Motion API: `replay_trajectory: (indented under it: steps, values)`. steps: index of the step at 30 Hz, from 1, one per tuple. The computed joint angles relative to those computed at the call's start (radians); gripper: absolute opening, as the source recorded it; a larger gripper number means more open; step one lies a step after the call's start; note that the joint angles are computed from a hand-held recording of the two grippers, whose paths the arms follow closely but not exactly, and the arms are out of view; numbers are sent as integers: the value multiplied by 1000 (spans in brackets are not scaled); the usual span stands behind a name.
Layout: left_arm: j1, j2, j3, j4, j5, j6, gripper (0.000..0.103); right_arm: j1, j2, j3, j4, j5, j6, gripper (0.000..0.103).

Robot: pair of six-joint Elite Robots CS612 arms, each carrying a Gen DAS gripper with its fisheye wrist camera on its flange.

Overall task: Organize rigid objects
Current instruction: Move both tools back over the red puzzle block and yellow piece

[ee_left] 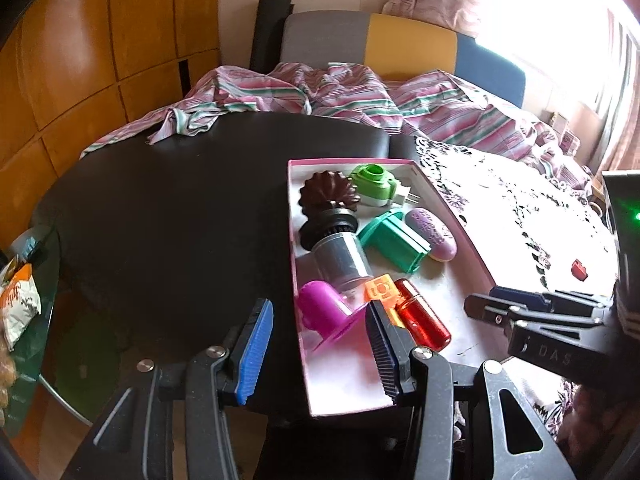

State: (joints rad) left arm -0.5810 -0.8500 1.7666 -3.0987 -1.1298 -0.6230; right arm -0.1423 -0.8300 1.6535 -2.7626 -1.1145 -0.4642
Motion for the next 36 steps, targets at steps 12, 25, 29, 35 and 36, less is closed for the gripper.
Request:
replay_trajectory:
  steps: [12, 25, 29, 35, 36]
  values:
    - [-17, 23, -59, -15, -35, 106, 49, -45, 7, -31, -34, -57, 57, 35]
    - [-39, 68, -167, 2, -119, 236, 49, -148, 39, -107, -61, -199, 251, 35]
    - [-47, 86, -205, 19, -142, 265, 49, -184, 65, -133, -96, -268, 374, 35]
    - [-56, 116, -268, 72, -175, 302, 49, -245, 86, -143, -95, -273, 630, 35]
    - [-56, 120, -276, 80, -184, 303, 49, -253, 86, -141, -109, -264, 660, 35]
